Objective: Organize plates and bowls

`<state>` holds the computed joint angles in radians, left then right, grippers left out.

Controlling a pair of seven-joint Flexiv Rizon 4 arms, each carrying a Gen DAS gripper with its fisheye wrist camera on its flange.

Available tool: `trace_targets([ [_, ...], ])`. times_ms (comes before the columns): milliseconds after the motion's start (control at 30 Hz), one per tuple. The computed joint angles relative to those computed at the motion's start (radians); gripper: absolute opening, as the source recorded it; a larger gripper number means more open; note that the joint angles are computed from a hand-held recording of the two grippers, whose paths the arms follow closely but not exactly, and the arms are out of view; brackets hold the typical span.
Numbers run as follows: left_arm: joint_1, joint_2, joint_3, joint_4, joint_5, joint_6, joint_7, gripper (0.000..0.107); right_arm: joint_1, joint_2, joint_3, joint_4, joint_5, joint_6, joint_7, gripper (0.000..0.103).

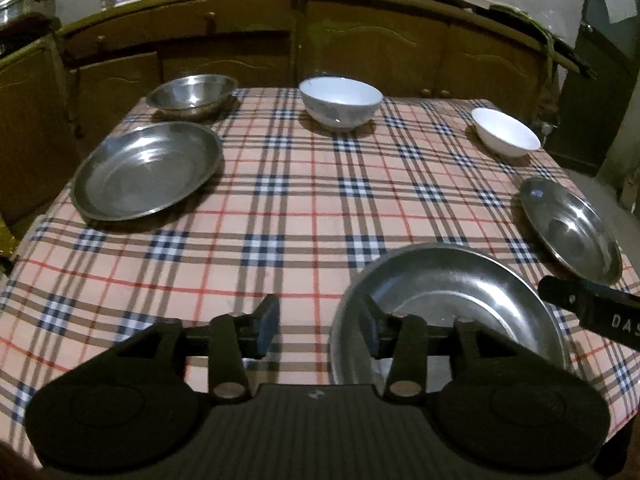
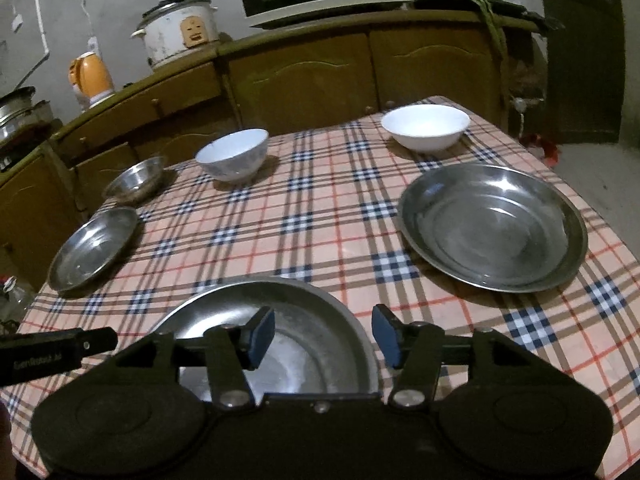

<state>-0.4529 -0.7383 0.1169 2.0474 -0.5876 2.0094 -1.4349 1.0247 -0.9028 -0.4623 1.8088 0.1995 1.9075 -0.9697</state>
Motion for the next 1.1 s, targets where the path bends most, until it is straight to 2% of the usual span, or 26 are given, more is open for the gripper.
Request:
trace_targets([
  [333, -0.013, 0.021, 0.015, 0.021, -0.031, 0.025, 0.008, 0.057, 0.012, 0.018, 0.006, -0.002, -0.021, -0.007, -0.021, 0.071],
  [567, -0.017, 0.028, 0.019, 0.031, -0.059, 0.03, 0.028, 0.057, 0.017, 0.023, 0.012, -0.013, -0.034, -0.006, -0.04, 0.072],
  [667, -0.012, 0.031, 0.017, 0.039, -0.063, 0.039, 0.035, 0.057, 0.026, 0.02, 0.006, -0.019, -0.035, -0.008, -0.047, 0.076],
  [1100, 0.03, 0.04, -0.009, 0.061, -0.066, 0.073, 0.04, 0.057, 0.041, 0.013, -0.001, -0.056, -0.067, -0.034, -0.059, 0.077],
])
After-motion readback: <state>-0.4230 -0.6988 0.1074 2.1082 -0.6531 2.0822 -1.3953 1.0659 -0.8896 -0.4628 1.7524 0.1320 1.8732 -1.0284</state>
